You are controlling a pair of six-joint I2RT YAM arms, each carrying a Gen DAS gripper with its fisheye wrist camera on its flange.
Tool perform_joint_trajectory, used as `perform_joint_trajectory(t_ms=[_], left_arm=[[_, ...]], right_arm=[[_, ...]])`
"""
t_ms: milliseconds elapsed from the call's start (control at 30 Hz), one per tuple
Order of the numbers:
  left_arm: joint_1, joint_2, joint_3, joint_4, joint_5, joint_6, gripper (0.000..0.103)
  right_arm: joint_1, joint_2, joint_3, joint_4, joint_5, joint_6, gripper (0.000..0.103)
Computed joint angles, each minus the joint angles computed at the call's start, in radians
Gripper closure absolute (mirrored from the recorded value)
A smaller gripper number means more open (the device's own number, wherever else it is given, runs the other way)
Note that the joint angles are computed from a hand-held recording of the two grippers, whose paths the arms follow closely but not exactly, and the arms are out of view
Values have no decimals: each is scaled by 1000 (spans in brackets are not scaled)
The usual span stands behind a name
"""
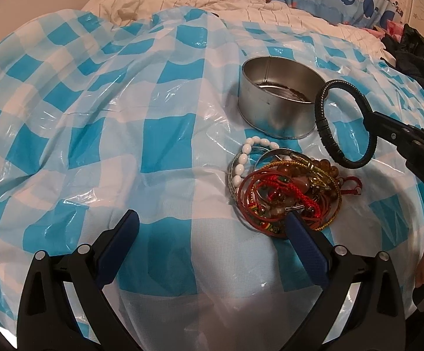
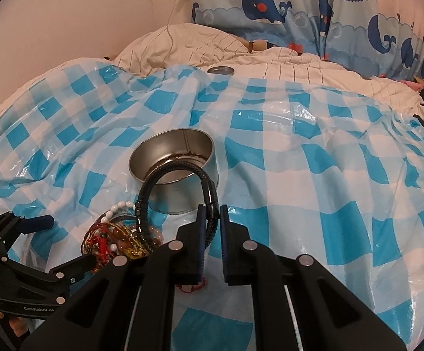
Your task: Organize jewelry
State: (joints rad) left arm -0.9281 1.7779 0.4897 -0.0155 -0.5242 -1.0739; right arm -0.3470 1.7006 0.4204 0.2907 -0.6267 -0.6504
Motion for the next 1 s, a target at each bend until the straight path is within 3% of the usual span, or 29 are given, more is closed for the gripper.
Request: perform_joint_trajectory(t_ms=[133,400,700,1000], left_arm=[[0,-3,1,5,-5,-1,7],[-22,-22,37,-56,-70,-9,7],[-34,5,109,-113,-101,16,7],[103,-68,128,-49,-71,160,7]], right_arm=[[-30,5,23,-25,-31,16,93],[-116,53,151,-232,-179,24,93],[-150,40,173,-281,-252,20,93],[-151,37,193,-276,-263,51,93]])
